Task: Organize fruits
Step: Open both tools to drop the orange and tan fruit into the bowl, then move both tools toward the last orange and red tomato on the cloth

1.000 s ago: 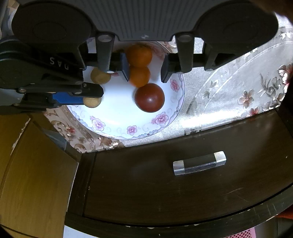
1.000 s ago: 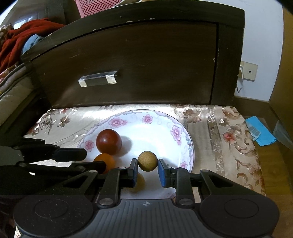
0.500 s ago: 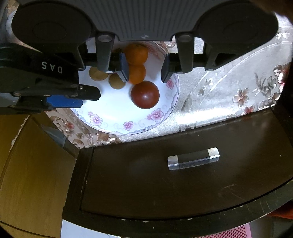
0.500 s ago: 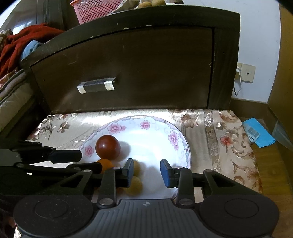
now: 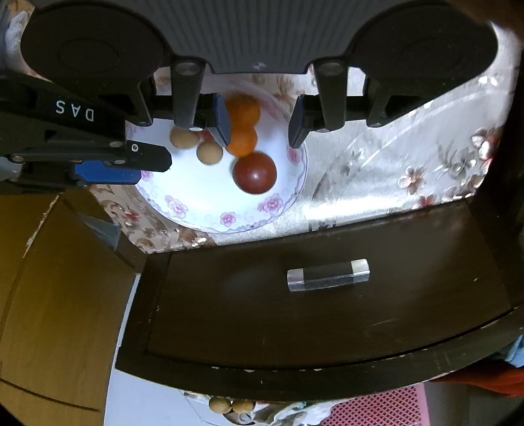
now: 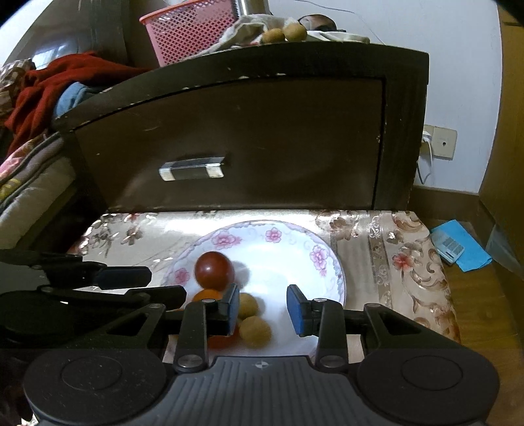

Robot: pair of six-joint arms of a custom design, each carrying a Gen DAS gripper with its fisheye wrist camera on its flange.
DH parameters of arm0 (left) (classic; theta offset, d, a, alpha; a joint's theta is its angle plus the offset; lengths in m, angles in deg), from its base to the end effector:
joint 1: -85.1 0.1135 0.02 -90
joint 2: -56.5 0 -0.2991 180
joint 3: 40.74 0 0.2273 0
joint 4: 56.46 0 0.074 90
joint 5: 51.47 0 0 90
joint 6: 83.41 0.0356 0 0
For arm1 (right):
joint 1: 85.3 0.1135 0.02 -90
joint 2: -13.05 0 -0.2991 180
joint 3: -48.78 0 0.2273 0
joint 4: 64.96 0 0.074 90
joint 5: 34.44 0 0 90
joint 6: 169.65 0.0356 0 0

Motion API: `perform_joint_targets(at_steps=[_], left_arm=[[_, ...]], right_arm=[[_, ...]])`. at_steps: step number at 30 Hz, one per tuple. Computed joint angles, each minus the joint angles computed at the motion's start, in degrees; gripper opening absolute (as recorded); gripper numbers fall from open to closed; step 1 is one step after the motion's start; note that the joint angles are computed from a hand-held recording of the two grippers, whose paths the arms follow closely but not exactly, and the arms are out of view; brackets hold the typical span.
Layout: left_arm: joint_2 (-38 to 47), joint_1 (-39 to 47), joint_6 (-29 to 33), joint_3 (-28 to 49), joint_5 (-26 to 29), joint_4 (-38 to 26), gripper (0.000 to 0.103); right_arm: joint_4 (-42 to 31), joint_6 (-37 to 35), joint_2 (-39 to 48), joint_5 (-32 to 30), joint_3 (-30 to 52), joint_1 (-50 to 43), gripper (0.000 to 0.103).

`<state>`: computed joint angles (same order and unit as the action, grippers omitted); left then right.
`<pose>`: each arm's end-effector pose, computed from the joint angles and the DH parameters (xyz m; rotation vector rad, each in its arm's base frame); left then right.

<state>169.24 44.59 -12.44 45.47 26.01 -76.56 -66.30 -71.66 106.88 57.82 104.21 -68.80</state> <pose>0.3195 -0.2628 0.2088 0.3402 2.3486 -0.2423 0.2903 0.0845 0.2007 -0.1475 2.2654 0.1821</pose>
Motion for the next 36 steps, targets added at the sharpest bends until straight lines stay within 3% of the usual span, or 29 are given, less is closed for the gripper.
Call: perform_joint_targets(at_steps=[11,22,36], left_arm=[[-9.95,-2.51,-2.58,-10.54,-1.89,-0.09,0.047],[-18.69,-4.47,-6.72,-20.69,-2.97,-2.99,0.047],[-22.53,-8.83,-11.89,-28.68,-2.63,-6.16,0.047]], right_arm=[[-4.55,4.75,-9.53,1.16,-4.89,5.13,0.028],[-7.84,8.76,-13.81,3.16,-8.79,11.87,0.028],[-10.26,14.18,-18.04,6.06,-12.20,20.65,0.028]])
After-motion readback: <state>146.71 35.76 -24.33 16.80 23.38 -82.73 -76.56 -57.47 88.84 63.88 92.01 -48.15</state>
